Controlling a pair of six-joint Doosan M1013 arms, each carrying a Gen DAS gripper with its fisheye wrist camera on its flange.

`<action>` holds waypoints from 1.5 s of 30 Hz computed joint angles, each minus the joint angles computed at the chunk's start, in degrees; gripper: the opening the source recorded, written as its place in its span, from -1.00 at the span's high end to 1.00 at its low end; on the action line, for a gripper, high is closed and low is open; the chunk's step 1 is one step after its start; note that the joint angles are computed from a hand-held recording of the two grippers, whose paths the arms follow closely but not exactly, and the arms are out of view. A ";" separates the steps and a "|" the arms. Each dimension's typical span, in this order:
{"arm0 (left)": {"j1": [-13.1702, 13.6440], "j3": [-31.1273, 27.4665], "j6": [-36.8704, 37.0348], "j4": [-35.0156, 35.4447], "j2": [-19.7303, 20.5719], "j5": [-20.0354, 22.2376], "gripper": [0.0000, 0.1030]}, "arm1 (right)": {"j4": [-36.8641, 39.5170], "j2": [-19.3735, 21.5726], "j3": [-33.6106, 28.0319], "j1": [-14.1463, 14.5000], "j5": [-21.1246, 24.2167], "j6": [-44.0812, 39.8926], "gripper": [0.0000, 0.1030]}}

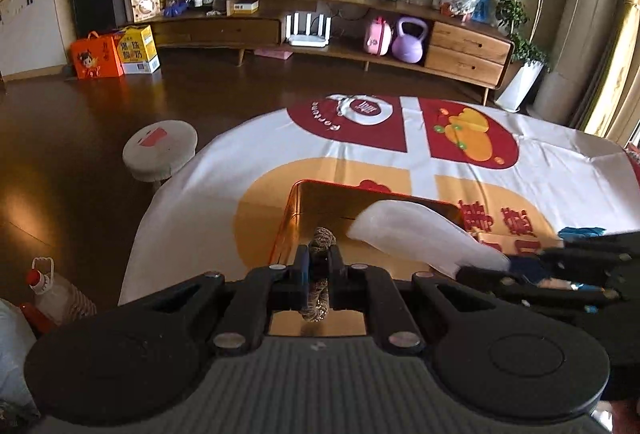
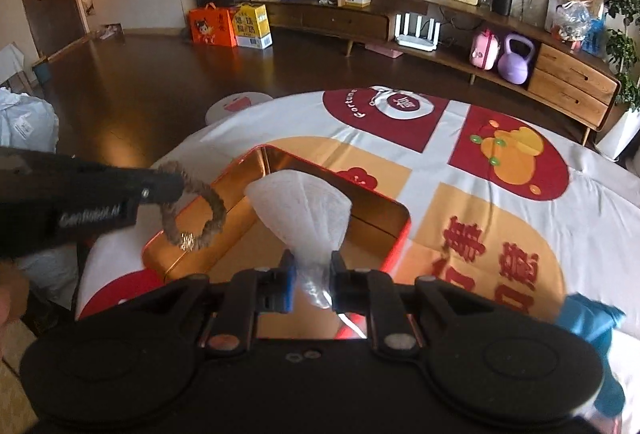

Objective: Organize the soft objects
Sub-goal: 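Carry the bracelet and white mask into the gold tin with both grippers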

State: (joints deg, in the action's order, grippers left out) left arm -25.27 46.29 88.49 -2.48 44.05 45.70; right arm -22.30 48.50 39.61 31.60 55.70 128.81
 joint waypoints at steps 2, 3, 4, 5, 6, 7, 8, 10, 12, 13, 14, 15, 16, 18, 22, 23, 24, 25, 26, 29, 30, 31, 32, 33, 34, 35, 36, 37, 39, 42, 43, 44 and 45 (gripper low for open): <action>0.09 -1.30 -0.10 0.10 0.99 1.18 0.84 | 0.64 2.09 -3.28 -0.31 1.84 -1.10 0.70; 0.18 -1.96 0.01 -0.18 1.48 1.81 0.84 | 1.43 3.09 -4.80 -0.51 2.56 -2.21 0.69; 0.26 -2.56 0.17 -0.55 1.95 2.52 0.84 | 2.43 3.91 -6.08 -0.66 3.21 -3.36 0.69; 0.28 -3.11 0.27 -0.70 2.36 3.04 0.84 | 2.49 4.98 -7.72 -0.70 4.27 -4.18 0.69; 0.29 -3.54 0.46 -0.84 2.74 3.58 0.84 | 2.22 5.93 -9.21 -0.73 5.21 -4.76 0.69; 0.33 -4.01 0.66 -1.02 3.10 4.17 0.84 | 2.54 6.77 -10.49 -0.80 5.81 -5.63 0.69; 0.34 -4.70 0.73 -1.28 3.59 4.87 0.84 | 3.12 7.42 -11.47 -0.90 6.23 -6.56 0.69; 0.41 -5.76 0.65 -1.74 4.41 6.25 0.84 | 3.12 9.21 -14.46 -0.90 8.40 -7.95 0.69; 0.55 -6.73 0.41 -2.02 5.17 7.30 0.84 | 3.36 10.86 -17.28 -0.95 10.34 -9.14 0.68; 0.63 -7.25 0.24 -2.25 5.55 7.87 0.84 | 3.60 11.50 -18.38 -0.99 11.11 -9.55 0.66; 0.68 -7.77 0.07 -2.42 5.93 8.42 0.84 | 4.05 12.00 -19.24 -1.02 11.62 -10.04 0.66; 0.73 -8.23 -0.08 -2.49 6.29 8.94 0.84 | 4.45 12.48 -20.02 -1.05 12.09 -10.67 0.65; 0.74 -8.54 -0.15 -2.47 6.54 9.32 0.84 | 4.25 12.96 -20.75 -0.99 12.70 -11.27 0.64; 0.80 -8.93 0.39 -2.86 6.89 10.01 0.84 | 4.01 13.48 -21.47 -0.89 13.41 -12.14 0.63; 0.71 -8.89 1.41 -3.43 7.07 11.06 0.84 | 5.29 13.10 -20.44 -1.19 12.95 -11.84 0.58; 0.70 -8.94 1.46 -3.33 7.12 11.26 0.84 | 5.52 12.77 -19.80 -1.26 12.66 -11.58 0.56; 0.67 -8.84 1.50 -3.27 7.11 11.38 0.84 | 5.83 12.55 -19.40 -1.35 12.43 -11.41 0.53; 0.67 -8.75 1.65 -3.41 7.08 11.57 0.84 | 6.31 12.24 -18.86 -1.45 11.93 -11.57 0.50; 0.66 -8.35 1.90 -3.53 6.89 11.47 0.84 | 6.40 11.78 -18.02 -1.46 11.41 -11.69 0.49; 0.62 -7.25 2.48 -3.39 6.29 10.63 0.84 | 5.61 10.27 -15.24 -1.46 9.61 -11.01 0.40; 0.66 -7.01 2.66 -3.56 6.13 10.53 0.84 | 5.85 9.67 -14.16 -1.51 8.81 -10.81 0.36; 0.62 -6.64 2.61 -3.35 5.91 10.34 0.84 | 5.77 9.11 -13.20 -1.52 8.25 -10.43 0.34; 0.58 -6.26 2.70 -3.11 5.66 10.12 0.84 | 5.61 8.53 -12.21 -1.52 7.72 -9.88 0.34; 0.49 -6.01 2.67 -2.78 5.48 9.94 0.84 | 5.76 7.98 -11.31 -1.54 7.04 -9.57 0.32; 0.40 -5.66 2.50 -2.31 5.24 9.72 0.83 | 6.07 7.35 -10.26 -1.60 6.24 -9.39 0.27; 0.34 -5.61 2.30 -1.98 5.18 9.80 0.83 | 6.45 6.71 -9.20 -1.66 5.43 -9.36 0.23; 0.31 -5.61 2.04 -1.79 5.13 10.02 0.83 | 6.71 6.16 -8.29 -1.69 4.75 -9.54 0.18; 0.30 -5.47 1.75 -1.67 5.02 10.04 0.83 | 6.50 5.71 -7.53 -1.63 4.21 -9.60 0.13; 0.31 -4.96 1.42 -1.60 4.67 9.80 0.83 | 6.23 4.77 -5.90 -1.54 2.72 -9.52 0.01; 0.35 -4.32 1.89 -2.06 4.17 9.52 0.82 | 6.16 3.39 -3.70 -1.44 0.49 -9.41 -0.16; 0.29 -4.04 1.92 -1.79 3.96 9.32 0.82 | 6.07 3.01 -3.15 -1.38 -0.02 -9.44 -0.21; 0.21 -3.69 1.81 -1.36 3.73 9.12 0.80 | 6.00 2.50 -2.38 -1.34 -0.81 -9.52 -0.22; 0.17 -3.41 1.74 -1.16 3.52 8.98 0.77 | 5.82 1.98 -1.58 -1.29 -1.58 -9.50 -0.24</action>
